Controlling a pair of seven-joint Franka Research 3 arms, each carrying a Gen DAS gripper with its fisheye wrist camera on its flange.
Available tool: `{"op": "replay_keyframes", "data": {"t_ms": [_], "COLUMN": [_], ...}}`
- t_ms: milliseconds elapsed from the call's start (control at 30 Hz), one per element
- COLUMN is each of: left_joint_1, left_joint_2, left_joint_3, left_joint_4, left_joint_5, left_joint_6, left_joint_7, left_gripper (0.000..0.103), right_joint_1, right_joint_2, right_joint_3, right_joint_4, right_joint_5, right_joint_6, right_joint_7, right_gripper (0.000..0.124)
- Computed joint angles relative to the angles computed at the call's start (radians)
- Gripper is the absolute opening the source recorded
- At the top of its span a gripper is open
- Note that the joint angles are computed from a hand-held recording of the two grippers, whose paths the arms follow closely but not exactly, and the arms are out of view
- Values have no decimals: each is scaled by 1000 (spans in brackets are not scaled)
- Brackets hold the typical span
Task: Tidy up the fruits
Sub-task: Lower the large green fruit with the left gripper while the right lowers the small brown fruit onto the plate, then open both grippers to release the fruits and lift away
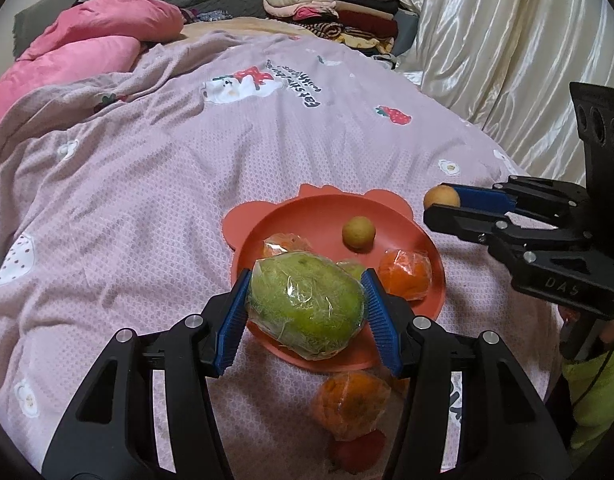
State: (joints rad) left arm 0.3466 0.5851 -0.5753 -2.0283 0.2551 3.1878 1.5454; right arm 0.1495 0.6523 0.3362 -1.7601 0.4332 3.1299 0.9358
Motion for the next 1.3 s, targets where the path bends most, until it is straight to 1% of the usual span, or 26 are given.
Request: {"op": "replay_keyframes", "data": {"t_ms": [167,367,433,633,800,1000,1033,1067,1167,1233,1300], "left_joint_1": [10,2,-1,8,9,40,39,24,52,51,60], "left_joint_2": [14,16,14,14,17,26,25,20,29,27,29], "left_joint_3": [-13,-3,4,-4,-2,-31,-30,-13,-40,-39,-48], "left_joint_4": [5,9,9,8,8,7,7,7,8,6,6], "left_joint_5": [4,7,8,10,11,28,29,29,33,35,36], "left_joint_6": [2,6,7,6,16,21,21,22,18,20,14], "left_joint_7": [3,-11,-15,-22,-26,-34,-37,-43,-38,-40,-38], "left_gripper": [47,47,47,47,48,49,49,49,49,49,49], "right_joint_1": [6,31,31,44,81,101,102,103,110,120,127], "right_joint_2": [14,26,29,34,42,46,47,49,53,56,59], "right_joint_3": [-6,-35,-35,-49,-91,-116,-118,-119,-126,-138,-147], "right_joint_4": [14,33,37,46,63,76,77,81,88,94,98], "right_joint_5": [-4,-13,-14,-21,-39,-56,-58,-60,-65,-70,-76], "right_joint_6": [-10,-24,-26,-32,-41,-60,-62,-66,-74,-81,-86], "right_joint_7": [4,14,14,20,47,68,71,72,81,92,101], "right_gripper": [26,26,26,26,26,26,26,26,26,26,26]}}
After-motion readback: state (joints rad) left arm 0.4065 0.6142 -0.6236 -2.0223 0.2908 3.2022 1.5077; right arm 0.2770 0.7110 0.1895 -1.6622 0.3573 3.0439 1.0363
